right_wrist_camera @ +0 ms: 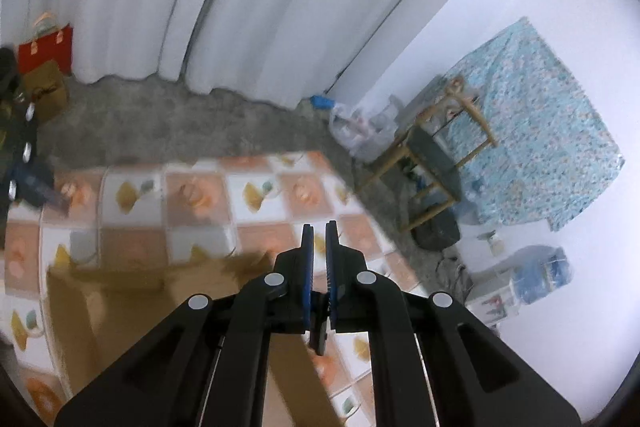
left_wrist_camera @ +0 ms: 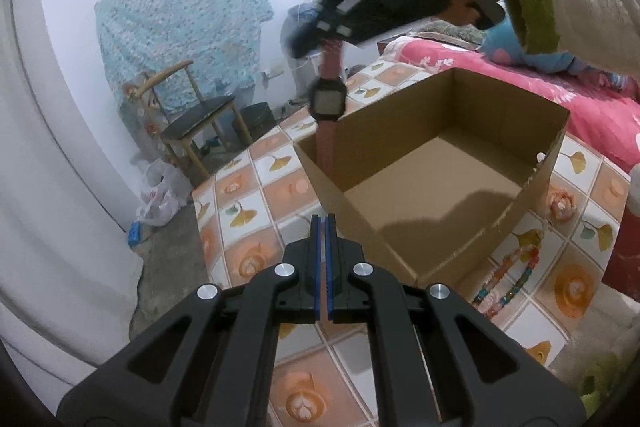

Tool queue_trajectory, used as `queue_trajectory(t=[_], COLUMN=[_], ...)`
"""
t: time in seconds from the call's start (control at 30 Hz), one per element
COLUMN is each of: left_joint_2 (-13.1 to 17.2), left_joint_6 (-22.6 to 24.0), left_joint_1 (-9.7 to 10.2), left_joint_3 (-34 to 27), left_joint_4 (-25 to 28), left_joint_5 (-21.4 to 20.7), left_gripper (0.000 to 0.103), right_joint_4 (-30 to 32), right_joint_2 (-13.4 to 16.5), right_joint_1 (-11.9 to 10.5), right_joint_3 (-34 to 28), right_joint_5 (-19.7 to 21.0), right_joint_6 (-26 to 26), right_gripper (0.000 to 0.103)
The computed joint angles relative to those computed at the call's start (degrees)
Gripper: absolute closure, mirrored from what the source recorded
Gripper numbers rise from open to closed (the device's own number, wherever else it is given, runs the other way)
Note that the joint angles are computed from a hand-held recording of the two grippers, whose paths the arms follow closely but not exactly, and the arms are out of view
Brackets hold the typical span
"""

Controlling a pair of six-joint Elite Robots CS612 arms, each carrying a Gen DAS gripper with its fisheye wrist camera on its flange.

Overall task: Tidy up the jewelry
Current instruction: 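Carry the watch with the right tool over the cardboard box and lower it inside, then open the right tool to release the watch and withdraw from the box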

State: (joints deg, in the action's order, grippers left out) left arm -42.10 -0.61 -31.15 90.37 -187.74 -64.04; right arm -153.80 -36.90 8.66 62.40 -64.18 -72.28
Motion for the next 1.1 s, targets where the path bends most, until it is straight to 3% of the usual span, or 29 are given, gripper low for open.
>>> queue_trajectory(t=[0.13, 0.3, 0.4, 0.5, 0.57, 0.67, 0.73, 0.83, 0.93, 1.0, 1.03, 1.1], left_joint_2=[-0.21, 0.14, 0.4, 0.49, 0.56, 0.53, 0.6, 0.91, 1.29, 1.59, 1.79, 2.09], left_joint_6=[-1.61, -3.87, -5.4, -6.56, -7.42, -10.1, -11.26, -13.98, -15.85, -15.76, -15.75, -15.34], left_joint_1=[-0.4, -0.51, -0.49, -0.81, -0.97, -1.37, -1.74, -2.04, -2.22, -2.5, -2.65, -2.76], left_joint_3=[1.71, 2.61, 3.01, 3.77, 4.2, 5.4, 6.03, 6.48, 6.58, 6.54, 6.49, 6.37], left_joint_4=[-1.28, -3.16, -3.97, -4.86, -5.75, -8.19, -9.72, -11.13, -11.63, -11.6, -11.54, -11.33], left_joint_5=[-0.15, -1.27, -2.38, -2.63, -2.6, -2.89, -2.4, -2.73, -3.97, -3.76, -3.79, -4.35], left_gripper=[0.101, 0.101, 0.101, 0.101, 0.099, 0.087, 0.084, 0.074, 0.072, 0.071, 0.07, 0.069], right_joint_4=[5.28, 14.22, 16.41, 20.26, 21.79, 30.09, 34.96, 40.79, 41.07, 40.9, 40.52, 37.32], right_joint_2=[-0.57, -0.04, -0.04, 0.07, 0.4, 2.0, 3.63, 6.47, 7.79, 8.22, 8.26, 7.79], right_joint_1=[-0.84, -1.7, -1.86, -2.18, -2.37, -2.65, -2.28, -1.06, 0.2, 0.63, 0.85, 1.01], right_joint_3=[2.68, 2.62, 2.76, 0.97, -0.43, -5.37, -8.52, -12.62, -12.76, -12.75, -12.34, -10.76], right_joint_5=[-5.14, -13.73, -16.85, -16.27, -14.39, -11.83, -12.48, -16.97, -23.98, -26.7, -28.05, -28.75], right_joint_6=[-3.46, -2.93, -2.25, 1.81, 5.07, 11.21, 14.66, 16.88, 17.12, 16.43, 15.69, 14.71], right_gripper=[0.097, 0.096, 0.093, 0.078, 0.062, 0.047, 0.047, 0.047, 0.047, 0.05, 0.06, 0.06])
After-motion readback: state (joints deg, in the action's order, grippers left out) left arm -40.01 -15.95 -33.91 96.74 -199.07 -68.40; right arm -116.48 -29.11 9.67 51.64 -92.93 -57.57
